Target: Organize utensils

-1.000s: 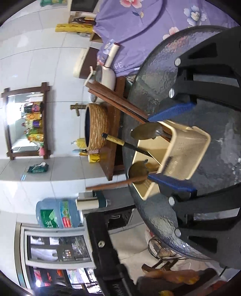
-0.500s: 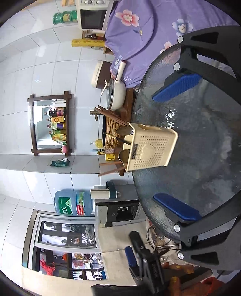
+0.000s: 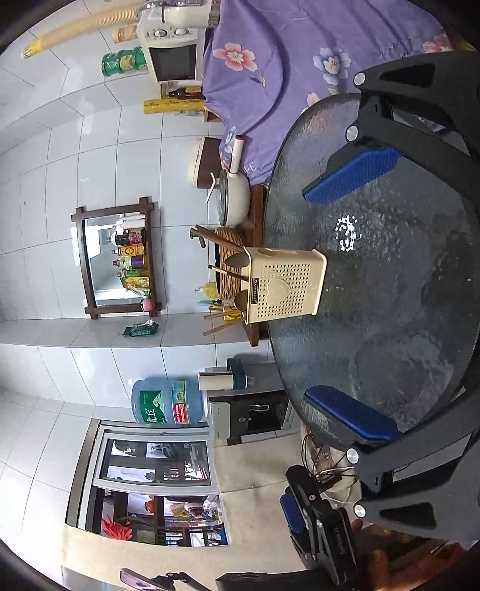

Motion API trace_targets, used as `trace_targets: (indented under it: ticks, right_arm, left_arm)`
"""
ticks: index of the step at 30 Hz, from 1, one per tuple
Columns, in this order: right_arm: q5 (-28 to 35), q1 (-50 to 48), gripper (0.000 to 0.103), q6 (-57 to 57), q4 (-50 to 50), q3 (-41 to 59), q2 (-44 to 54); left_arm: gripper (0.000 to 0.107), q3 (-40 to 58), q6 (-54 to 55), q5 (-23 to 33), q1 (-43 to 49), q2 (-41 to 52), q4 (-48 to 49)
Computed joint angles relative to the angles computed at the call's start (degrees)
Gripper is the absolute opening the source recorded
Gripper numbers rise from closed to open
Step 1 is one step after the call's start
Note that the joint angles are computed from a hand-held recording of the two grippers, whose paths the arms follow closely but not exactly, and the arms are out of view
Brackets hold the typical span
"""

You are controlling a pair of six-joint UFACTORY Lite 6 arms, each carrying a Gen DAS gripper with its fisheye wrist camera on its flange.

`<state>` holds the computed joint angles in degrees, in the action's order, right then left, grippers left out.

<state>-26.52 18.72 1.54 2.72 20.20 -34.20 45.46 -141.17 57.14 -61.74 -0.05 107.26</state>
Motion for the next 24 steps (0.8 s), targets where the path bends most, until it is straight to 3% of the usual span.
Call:
trace_targets:
  ticks: [7,24]
  right_arm:
    - [-0.40,-2.93,0.097,8.34,-6.88,-4.25,-1.48]
    - [-1.28,-1.07,0.097,1.44,-0.58,-5.81,-1.88]
  left_arm:
    - [0.096,-1.90,-2.65,1.54,-1.68,1.07,-1.84]
    - [0.097,-1.63,-1.66,4.40,-3.63,2.02,-3.08]
